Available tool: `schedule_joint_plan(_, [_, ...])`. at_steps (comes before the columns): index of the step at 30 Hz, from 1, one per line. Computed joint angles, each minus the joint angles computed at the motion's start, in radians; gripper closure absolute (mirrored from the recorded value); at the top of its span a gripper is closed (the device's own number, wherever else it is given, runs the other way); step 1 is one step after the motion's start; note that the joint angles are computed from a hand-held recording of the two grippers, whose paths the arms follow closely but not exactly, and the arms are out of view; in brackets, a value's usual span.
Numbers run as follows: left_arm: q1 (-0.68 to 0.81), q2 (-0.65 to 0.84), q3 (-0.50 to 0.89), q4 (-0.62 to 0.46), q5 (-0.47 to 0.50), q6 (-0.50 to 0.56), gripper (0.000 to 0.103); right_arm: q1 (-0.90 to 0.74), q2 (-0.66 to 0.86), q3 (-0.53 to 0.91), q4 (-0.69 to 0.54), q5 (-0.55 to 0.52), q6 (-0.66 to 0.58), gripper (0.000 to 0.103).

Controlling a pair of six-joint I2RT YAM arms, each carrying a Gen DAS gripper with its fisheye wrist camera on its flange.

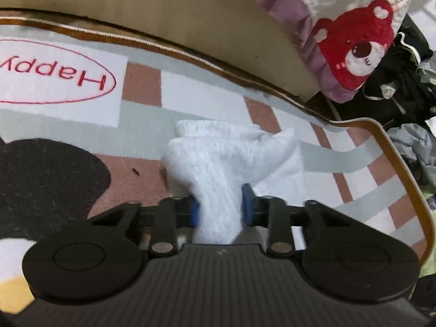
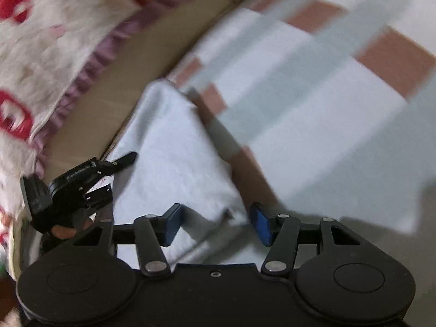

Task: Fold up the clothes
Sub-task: 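Grasp the folded grey shirt ends with both grippers and lift it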

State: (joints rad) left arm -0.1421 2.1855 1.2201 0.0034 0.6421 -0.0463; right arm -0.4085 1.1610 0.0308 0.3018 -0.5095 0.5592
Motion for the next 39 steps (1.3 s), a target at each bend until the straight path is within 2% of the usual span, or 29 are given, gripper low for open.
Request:
schedule_joint_plan(1, [0.000, -0.038, -0.035, 0.022, -0.017, 0.032, 0.082, 0.037, 0.016, -0.009, 0.052, 0.027, 0.009, 0.076])
schedule_joint_plan(3, [0.004, -0.128, -0.123, 0.093, -0.058, 0.099, 0.082, 0.093, 0.035, -0.013, 0.120, 0.062, 0.010, 0.081])
schedule_joint_plan(5, [0.033, -0.211, -0.195, 0.153, -0.071, 0.145, 0.083, 0.120, 0.014, 0.020, 0.098, 0.059, -0.020, 0.086])
schedule_joint_plan(7, [0.074, -0.275, -0.242, 0.195, -0.071, 0.181, 0.083, 0.178, 0.019, 0.086, 0.066, 0.077, -0.055, 0.086])
schedule_joint_plan(9, [0.141, -0.298, -0.236, 0.190, -0.049, 0.184, 0.083, 0.250, 0.077, 0.168, 0.074, 0.104, -0.075, 0.086])
schedule_joint_plan(11, [0.224, -0.314, -0.211, 0.157, -0.021, 0.157, 0.083, 0.305, 0.180, 0.268, 0.111, 0.113, -0.083, 0.087])
schedule_joint_plan(15, [0.412, -0.294, -0.175, 0.157, 0.024, 0.088, 0.083, 0.433, 0.352, 0.472, 0.156, 0.140, -0.125, 0.087])
schedule_joint_plan(17, [0.494, -0.250, -0.139, 0.114, 0.025, 0.043, 0.083, 0.494, 0.451, 0.609, 0.106, 0.154, -0.165, 0.087])
schedule_joint_plan(19, [0.558, -0.162, -0.054, -0.013, 0.025, -0.026, 0.083, 0.555, 0.563, 0.761, 0.009, 0.183, -0.198, 0.083])
schedule_joint_plan(21, [0.598, -0.073, 0.010, -0.097, -0.025, -0.054, 0.083, 0.637, 0.668, 0.922, -0.151, 0.314, -0.240, 0.071])
schedule_joint_plan(23, [0.641, -0.009, 0.025, -0.079, 0.020, -0.108, 0.082, 0.691, 0.712, 0.988, -0.231, 0.407, -0.222, 0.070])
schedule_joint_plan(24, [0.657, 0.006, 0.026, -0.066, 0.051, -0.132, 0.082, 0.705, 0.714, 0.987, -0.233, 0.411, -0.183, 0.066])
schedule_joint_plan(26, [0.667, 0.025, 0.050, -0.082, 0.077, -0.132, 0.080, 0.710, 0.679, 0.922, -0.177, 0.356, -0.079, 0.051])
schedule_joint_plan(30, [0.669, 0.040, 0.080, -0.104, 0.084, -0.102, 0.075, 0.714, 0.615, 0.796, -0.092, 0.244, 0.065, 0.047])
schedule_joint_plan(33, [0.684, 0.042, 0.068, -0.097, 0.091, -0.104, 0.070, 0.710, 0.632, 0.755, -0.056, 0.225, 0.088, 0.042])
schedule_joint_plan(37, [0.715, 0.045, 0.002, 0.025, 0.166, -0.146, 0.069, 0.665, 0.698, 0.759, 0.012, 0.209, 0.120, 0.042])
schedule_joint_plan(39, [0.714, 0.060, 0.011, 0.019, 0.164, -0.099, 0.069, 0.643, 0.723, 0.745, 0.097, 0.196, 0.139, 0.042])
